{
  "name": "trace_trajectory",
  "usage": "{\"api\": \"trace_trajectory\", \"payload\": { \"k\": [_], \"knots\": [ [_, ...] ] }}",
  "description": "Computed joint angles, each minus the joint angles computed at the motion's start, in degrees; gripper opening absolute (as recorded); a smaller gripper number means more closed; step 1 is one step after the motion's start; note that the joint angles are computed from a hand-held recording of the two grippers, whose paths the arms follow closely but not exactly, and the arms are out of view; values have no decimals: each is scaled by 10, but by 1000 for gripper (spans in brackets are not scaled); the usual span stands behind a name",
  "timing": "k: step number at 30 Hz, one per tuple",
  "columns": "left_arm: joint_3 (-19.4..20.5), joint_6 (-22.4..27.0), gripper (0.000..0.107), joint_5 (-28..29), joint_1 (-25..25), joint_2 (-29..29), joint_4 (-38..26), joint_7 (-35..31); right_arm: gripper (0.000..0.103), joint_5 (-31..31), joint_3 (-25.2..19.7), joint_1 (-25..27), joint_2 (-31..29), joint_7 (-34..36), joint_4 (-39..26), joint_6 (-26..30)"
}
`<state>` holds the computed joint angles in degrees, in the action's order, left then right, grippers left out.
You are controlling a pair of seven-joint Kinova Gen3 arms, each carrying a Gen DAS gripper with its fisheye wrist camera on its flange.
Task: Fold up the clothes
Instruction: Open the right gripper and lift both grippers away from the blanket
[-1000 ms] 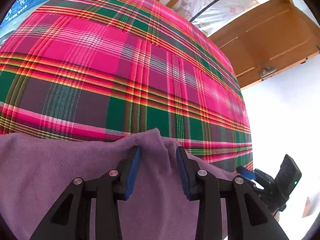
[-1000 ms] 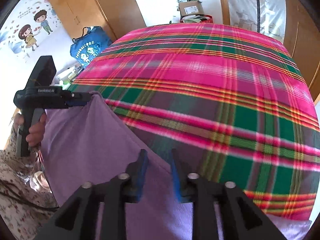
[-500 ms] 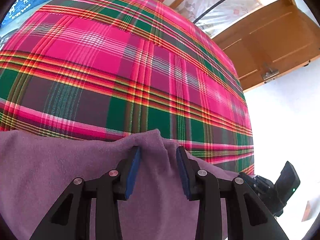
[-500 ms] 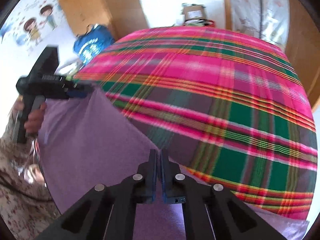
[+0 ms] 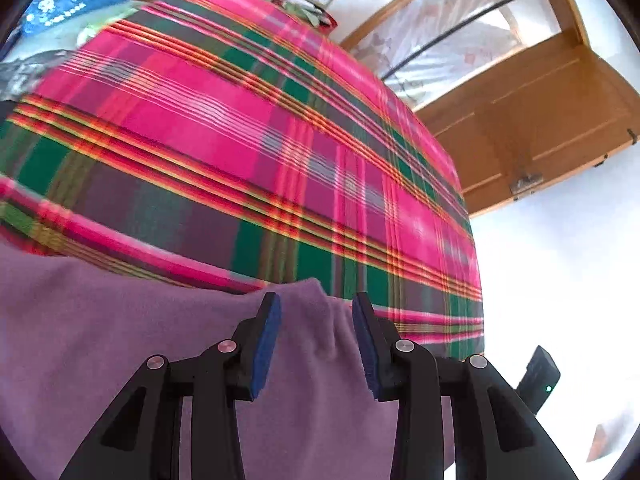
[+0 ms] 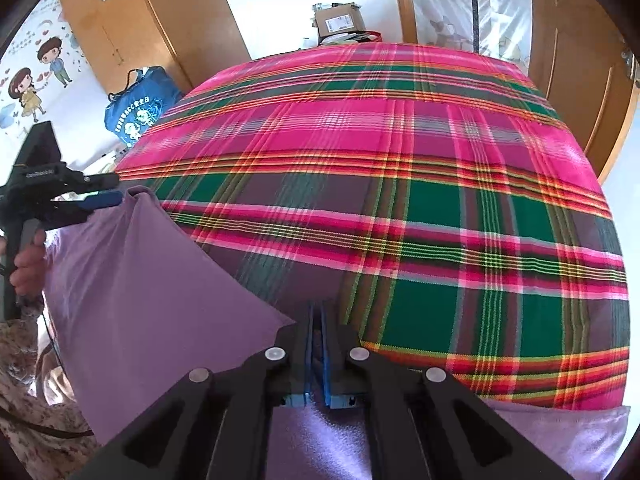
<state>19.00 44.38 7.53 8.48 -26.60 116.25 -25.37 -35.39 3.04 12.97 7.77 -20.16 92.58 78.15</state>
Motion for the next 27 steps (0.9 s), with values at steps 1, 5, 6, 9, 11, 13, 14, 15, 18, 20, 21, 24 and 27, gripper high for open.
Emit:
{"api": "trace_trajectory", "payload": {
  "k": [1, 5, 6, 9, 11, 13, 14, 15, 18, 20, 21, 24, 27],
  "knots": [
    [2, 9, 39, -3, -4, -9, 0, 6, 4, -7, 1, 3, -9, 6, 6, -5],
    [12, 61, 39, -13, -23, -47, -3, 31, 8, -46, 10, 12, -31, 40, 11, 21],
    [13, 76, 39, -13, -28, -58, -2, 38, 8, -53, 12, 12, -33, 49, 9, 33],
    [17, 108, 39, -12, -49, -96, 6, 59, 9, -55, 9, 0, -45, 75, 18, 59],
    [12, 138, 39, -9, -58, -127, 13, 68, 10, -48, 8, -12, -51, 82, 30, 65],
    [7, 161, 39, -1, -64, -153, 20, 72, 10, -32, 5, -27, -61, 79, 51, 50],
    [7, 173, 39, 2, -69, -164, 22, 73, 10, -29, 7, -30, -65, 77, 60, 41],
    [7, 185, 39, 6, -73, -175, 24, 74, 11, -26, 9, -34, -70, 75, 68, 33],
    [10, 217, 39, 15, -88, -206, 28, 75, 19, -16, 14, -43, -82, 66, 94, 5],
    [9, 237, 39, 19, -98, -231, 31, 76, 20, -17, 21, -45, -89, 65, 105, -1],
    [6, 248, 39, 20, -103, -246, 32, 76, 21, -16, 23, -46, -96, 63, 110, -5],
    [4, 294, 39, 23, -124, -290, 27, 80, 26, -8, 30, -51, -119, 62, 127, -30],
    [-2, 329, 39, 27, -149, -328, 26, 80, 31, -11, 39, -59, -145, 64, 145, -42]
  ]
}}
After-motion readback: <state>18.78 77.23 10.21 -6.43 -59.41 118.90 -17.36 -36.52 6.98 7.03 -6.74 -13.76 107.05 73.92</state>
